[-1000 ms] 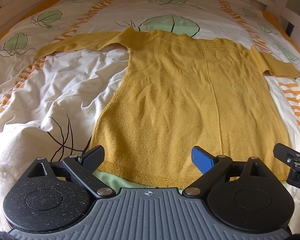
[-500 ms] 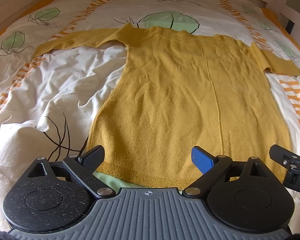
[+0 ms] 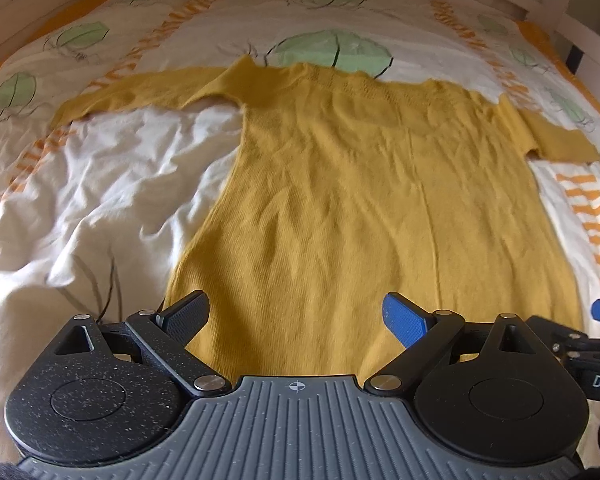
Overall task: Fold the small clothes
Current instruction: 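Reach the right tool to a yellow sleeve and close on its cuff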
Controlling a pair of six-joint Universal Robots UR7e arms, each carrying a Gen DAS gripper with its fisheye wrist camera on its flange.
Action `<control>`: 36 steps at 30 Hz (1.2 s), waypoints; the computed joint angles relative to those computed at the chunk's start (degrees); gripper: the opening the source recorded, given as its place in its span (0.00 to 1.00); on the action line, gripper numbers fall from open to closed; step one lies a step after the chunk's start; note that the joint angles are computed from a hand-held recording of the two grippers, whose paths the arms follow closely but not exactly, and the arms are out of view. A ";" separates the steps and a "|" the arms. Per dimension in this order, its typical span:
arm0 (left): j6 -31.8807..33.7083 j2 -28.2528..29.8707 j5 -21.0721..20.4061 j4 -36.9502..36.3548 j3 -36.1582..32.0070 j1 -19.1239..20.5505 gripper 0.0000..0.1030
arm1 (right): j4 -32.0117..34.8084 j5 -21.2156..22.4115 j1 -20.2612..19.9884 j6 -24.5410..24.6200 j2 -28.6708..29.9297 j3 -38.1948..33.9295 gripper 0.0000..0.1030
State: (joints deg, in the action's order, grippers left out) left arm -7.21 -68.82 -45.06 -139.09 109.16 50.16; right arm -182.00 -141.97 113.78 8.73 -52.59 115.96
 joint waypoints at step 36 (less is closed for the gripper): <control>20.95 30.76 -1.69 -16.73 -26.65 8.40 0.94 | 1.50 13.62 -34.62 1.34 -11.22 -22.27 0.85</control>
